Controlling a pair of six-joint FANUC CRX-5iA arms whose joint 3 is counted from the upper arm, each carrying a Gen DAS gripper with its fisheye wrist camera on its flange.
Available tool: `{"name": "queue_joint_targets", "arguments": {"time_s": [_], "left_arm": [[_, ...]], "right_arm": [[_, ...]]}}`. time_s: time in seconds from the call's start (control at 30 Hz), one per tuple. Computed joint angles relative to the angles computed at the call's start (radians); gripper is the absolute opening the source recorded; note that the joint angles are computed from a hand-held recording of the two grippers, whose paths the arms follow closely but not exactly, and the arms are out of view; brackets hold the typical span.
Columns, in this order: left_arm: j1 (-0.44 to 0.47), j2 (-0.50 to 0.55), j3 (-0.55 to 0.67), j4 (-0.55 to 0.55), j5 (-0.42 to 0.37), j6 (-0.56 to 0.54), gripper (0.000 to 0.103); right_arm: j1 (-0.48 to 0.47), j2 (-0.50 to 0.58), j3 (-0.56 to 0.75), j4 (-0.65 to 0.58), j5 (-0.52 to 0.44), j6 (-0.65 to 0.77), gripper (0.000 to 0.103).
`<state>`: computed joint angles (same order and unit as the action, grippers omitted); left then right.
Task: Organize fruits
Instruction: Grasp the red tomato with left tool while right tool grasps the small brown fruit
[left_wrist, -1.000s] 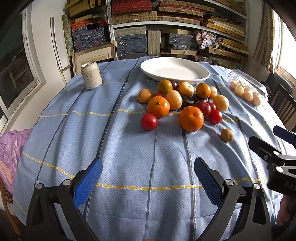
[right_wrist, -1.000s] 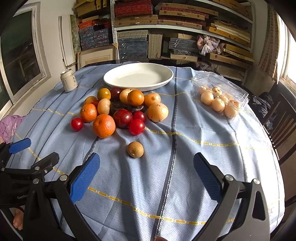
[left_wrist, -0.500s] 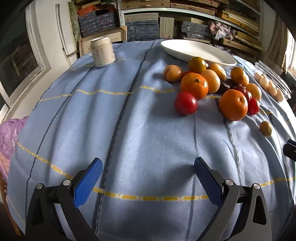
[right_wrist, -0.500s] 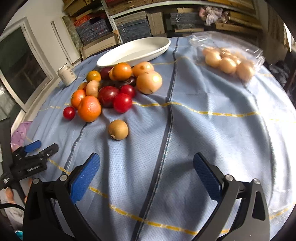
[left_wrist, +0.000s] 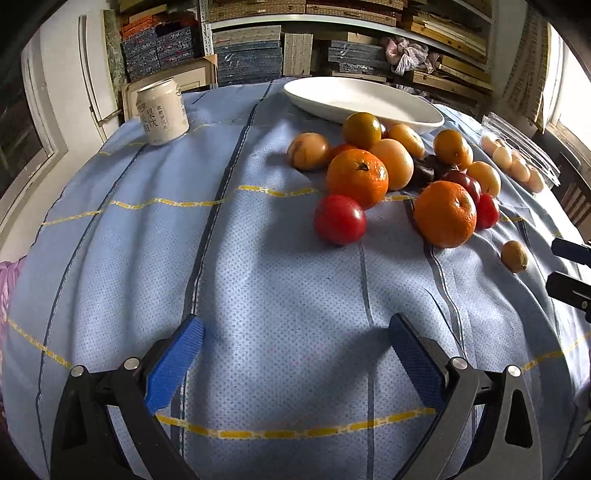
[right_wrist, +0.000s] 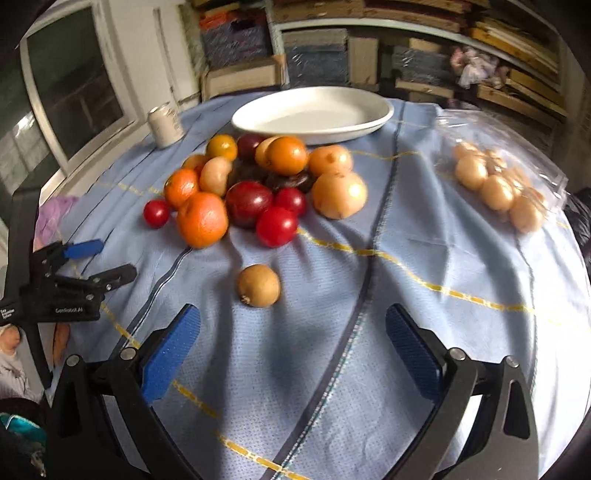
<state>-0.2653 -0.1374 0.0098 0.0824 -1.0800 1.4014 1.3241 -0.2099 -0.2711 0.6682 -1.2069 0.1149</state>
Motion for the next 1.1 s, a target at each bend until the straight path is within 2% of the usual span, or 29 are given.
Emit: {"name": "queue_joint_targets", "arguments": {"time_s": [0.13, 0.23, 0.3, 0.33, 0.4, 0.5, 0.53, 0.73, 0.77, 0.8, 0.83, 0.87, 0.93, 1.07, 1.1], "left_arm": [[-0.002, 0.005, 0.008, -0.002, -0.006, 0.000, 0.100], [0.017, 0.022, 0.011, 0.081, -0.009, -0.107, 0.100], [-0.002, 0.028, 0.033, 0.047, 0.019, -0.097, 0.100], [-0.006, 0.046, 0.055, 0.058, 0.013, -0.127, 0.100], [-0.015, 0.076, 0.084, 0.072, 0.014, -0.162, 0.100], [-0.024, 0.110, 0.112, 0.071, 0.031, -0.174, 0.100], [-0.021, 0.112, 0.109, 0.083, 0.038, -0.179, 0.100], [0.005, 0.109, 0.056, 0.220, 0.084, -0.275, 0.100], [0.001, 0.110, 0.055, 0.223, 0.083, -0.284, 0.097], [-0.002, 0.117, 0.057, 0.229, 0.078, -0.292, 0.093], [-0.004, 0.129, 0.063, 0.238, 0.063, -0.300, 0.082], [-0.004, 0.136, 0.063, 0.246, 0.051, -0.306, 0.075], [-0.001, 0.145, 0.063, 0.254, 0.039, -0.310, 0.067], [0.011, 0.142, 0.048, 0.282, 0.051, -0.319, 0.066], [0.012, 0.143, 0.048, 0.282, 0.054, -0.316, 0.065]], "right_arm": [[-0.024, 0.003, -0.007, -0.012, 0.042, 0.037, 0.097], [-0.018, -0.001, -0.024, 0.013, 0.054, 0.043, 0.097], [-0.029, -0.026, -0.046, 0.000, 0.116, 0.058, 0.097], [-0.035, -0.026, -0.044, -0.004, 0.128, 0.061, 0.097], [-0.036, -0.014, -0.030, -0.005, 0.108, 0.064, 0.096], [-0.051, 0.014, 0.001, -0.027, 0.095, 0.094, 0.067], [-0.057, 0.019, 0.006, -0.035, 0.098, 0.096, 0.064], [-0.080, 0.035, -0.006, -0.023, 0.151, 0.087, 0.061], [-0.079, 0.038, -0.007, -0.015, 0.151, 0.086, 0.059], [-0.081, 0.042, -0.004, -0.015, 0.151, 0.090, 0.053], [-0.082, 0.045, -0.002, -0.012, 0.152, 0.092, 0.048], [-0.084, 0.047, -0.001, -0.012, 0.154, 0.092, 0.047], [-0.086, 0.047, -0.003, -0.009, 0.160, 0.091, 0.047], [-0.099, 0.039, -0.010, -0.019, 0.196, 0.097, 0.045], [-0.100, 0.036, -0.014, -0.020, 0.201, 0.095, 0.041]]}}
